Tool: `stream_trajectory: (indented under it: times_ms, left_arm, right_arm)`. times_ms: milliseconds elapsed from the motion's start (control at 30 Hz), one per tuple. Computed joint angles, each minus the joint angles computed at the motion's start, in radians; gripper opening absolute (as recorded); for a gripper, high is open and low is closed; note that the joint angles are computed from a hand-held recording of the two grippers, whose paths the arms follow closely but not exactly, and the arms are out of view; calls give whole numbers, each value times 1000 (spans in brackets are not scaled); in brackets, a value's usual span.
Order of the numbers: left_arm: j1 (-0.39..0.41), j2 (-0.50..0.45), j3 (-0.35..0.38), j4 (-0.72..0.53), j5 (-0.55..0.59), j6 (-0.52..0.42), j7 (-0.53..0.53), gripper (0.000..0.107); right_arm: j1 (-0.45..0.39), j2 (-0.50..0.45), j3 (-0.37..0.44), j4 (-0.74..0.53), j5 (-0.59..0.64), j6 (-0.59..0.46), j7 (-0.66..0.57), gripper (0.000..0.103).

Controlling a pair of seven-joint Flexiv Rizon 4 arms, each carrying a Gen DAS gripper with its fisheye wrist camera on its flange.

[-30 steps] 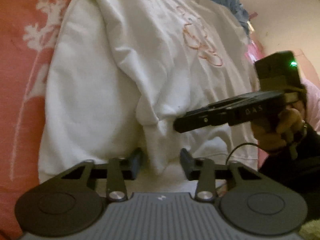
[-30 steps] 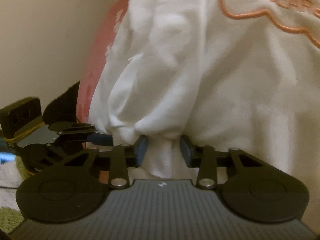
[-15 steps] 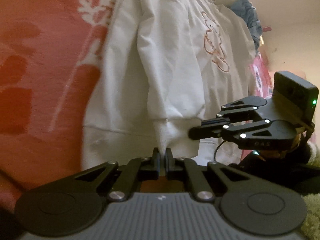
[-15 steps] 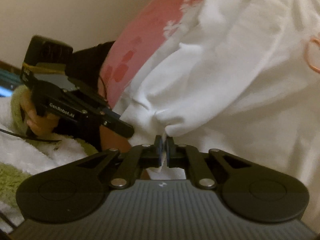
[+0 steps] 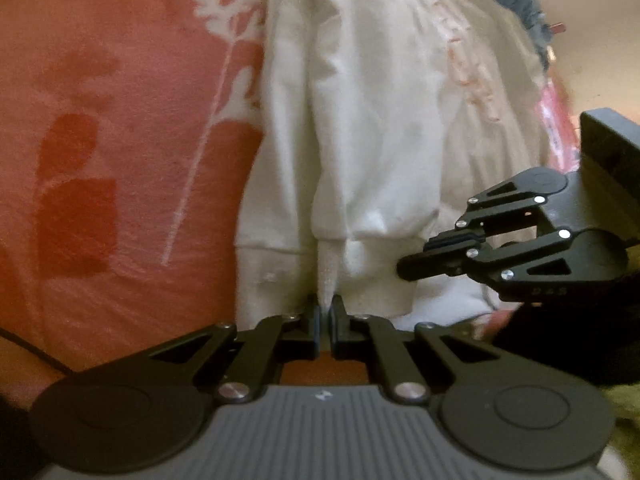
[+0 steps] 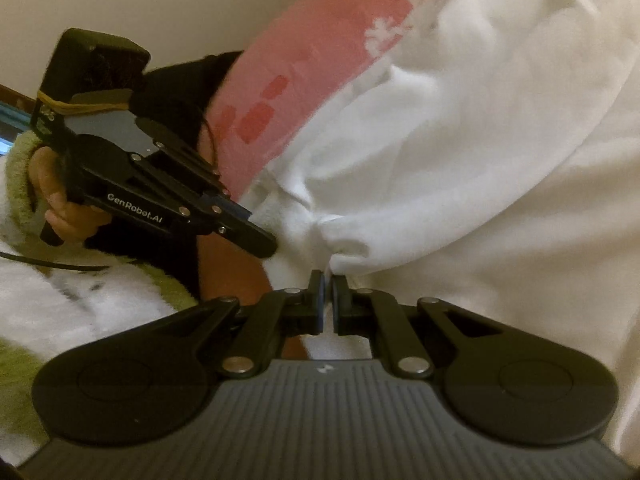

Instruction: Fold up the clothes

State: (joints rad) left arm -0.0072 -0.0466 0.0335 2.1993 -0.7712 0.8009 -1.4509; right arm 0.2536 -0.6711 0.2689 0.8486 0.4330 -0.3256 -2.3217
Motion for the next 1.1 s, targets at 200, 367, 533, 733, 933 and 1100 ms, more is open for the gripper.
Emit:
stream_trajectory:
  times_ms: [200,367,533,733,933,1100]
  left_arm:
    - [12,1,5,-30,68,-59,32,13]
    - [15,83,28,-26,150,-48,56,21]
    - [-8,48,8,-25,86,105,99,23]
    - [-12,-14,-6,-25,149,118,-15,20]
    - [-14,3,-8,24,35,146,55,20]
    - [-28,0,-16,34,28,174,66,20]
  right_arm:
    - [28,15,-10,40,-59,39,-16,9]
    - [13,-30,-16,-131,-58,32,-76,10]
    - [49,-31,-21,-102,-57,314,-105,11]
    - [109,-35,-44,64,-180,557,-193,8]
    - [111,-101,-20,-115,-193,464,-107,9]
    - [176,-217,-14,-292,-167,444,-58,7]
